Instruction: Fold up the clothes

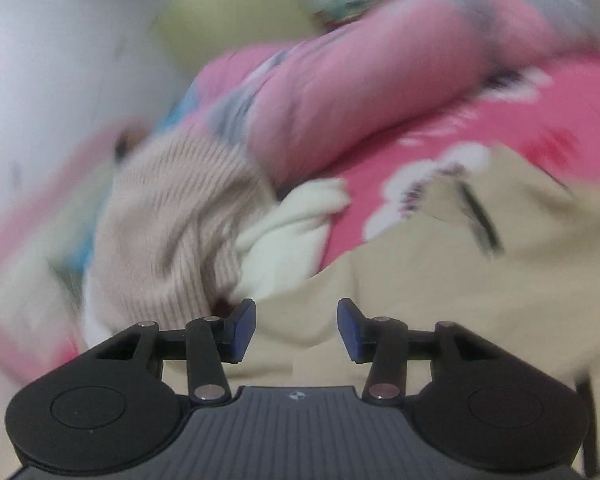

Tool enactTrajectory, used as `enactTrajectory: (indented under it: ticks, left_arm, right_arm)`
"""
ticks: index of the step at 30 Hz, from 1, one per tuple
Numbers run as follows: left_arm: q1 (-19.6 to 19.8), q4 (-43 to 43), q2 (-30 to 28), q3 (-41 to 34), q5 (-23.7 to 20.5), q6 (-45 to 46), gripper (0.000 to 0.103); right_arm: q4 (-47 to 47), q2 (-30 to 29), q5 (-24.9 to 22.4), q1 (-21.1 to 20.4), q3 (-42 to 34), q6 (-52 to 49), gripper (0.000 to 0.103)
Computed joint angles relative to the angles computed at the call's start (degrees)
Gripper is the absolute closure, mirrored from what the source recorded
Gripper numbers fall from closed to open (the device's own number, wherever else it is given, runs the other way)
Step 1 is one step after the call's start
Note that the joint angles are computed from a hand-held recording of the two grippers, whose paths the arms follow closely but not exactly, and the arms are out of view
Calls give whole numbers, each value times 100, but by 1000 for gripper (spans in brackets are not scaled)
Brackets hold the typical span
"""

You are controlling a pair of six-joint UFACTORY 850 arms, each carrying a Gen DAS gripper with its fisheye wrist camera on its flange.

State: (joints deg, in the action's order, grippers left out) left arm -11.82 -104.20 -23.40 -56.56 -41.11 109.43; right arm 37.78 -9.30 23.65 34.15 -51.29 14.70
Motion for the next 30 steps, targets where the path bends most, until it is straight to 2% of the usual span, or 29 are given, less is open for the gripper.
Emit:
enactTrajectory:
  ticks: [2, 4, 7, 9, 12, 14, 21, 22, 24, 28, 30]
  left_arm:
    - [49, 65, -32, -56, -38, 17, 39]
    - [3, 43, -76, -142, 33, -49, 38]
    - [-129, -48, -187, -357, 275, -194, 38]
    - [-236, -212, -201, -439, 453, -43, 38]
    - [-409, -398, -179, -518, 709, 271, 38]
    - [-556, -336, -210, -657, 904, 317, 38]
    - [-1316, 69, -540, -1512, 1695, 249, 38]
    - [-1425, 230, -630, -1691, 1783, 147, 38]
    - [-1610, 738, -894, -2137, 1859, -200, 37]
    - [-1996, 2226, -1594, -3284, 1918, -1159, 34]
    - [-2167, 3085, -1968, -3872, 1932, -1790, 34]
  right_arm:
    - [160, 450, 729, 81, 754, 545, 53]
    - [993, 839, 1337, 321, 1430, 639, 53]
    - [1833, 1181, 2025, 669, 2197, 1176, 52]
    - [2253, 1214, 2311, 858, 2507, 1525, 52]
    - [2785, 1225, 2382, 939, 2716, 1438, 52]
    - [3195, 1302, 2381, 912, 2737, 786, 52]
    - [5145, 1251, 3052, 708, 2289, -3412, 52]
    - [5277, 1201, 3107, 601, 2220, -3874, 52]
    - [5171, 1149, 2932, 298, 2178, -4344, 53]
    - [4711, 872, 2692, -296, 2147, -4811, 53]
    - [4417, 732, 2416, -589, 2145, -4814, 54]
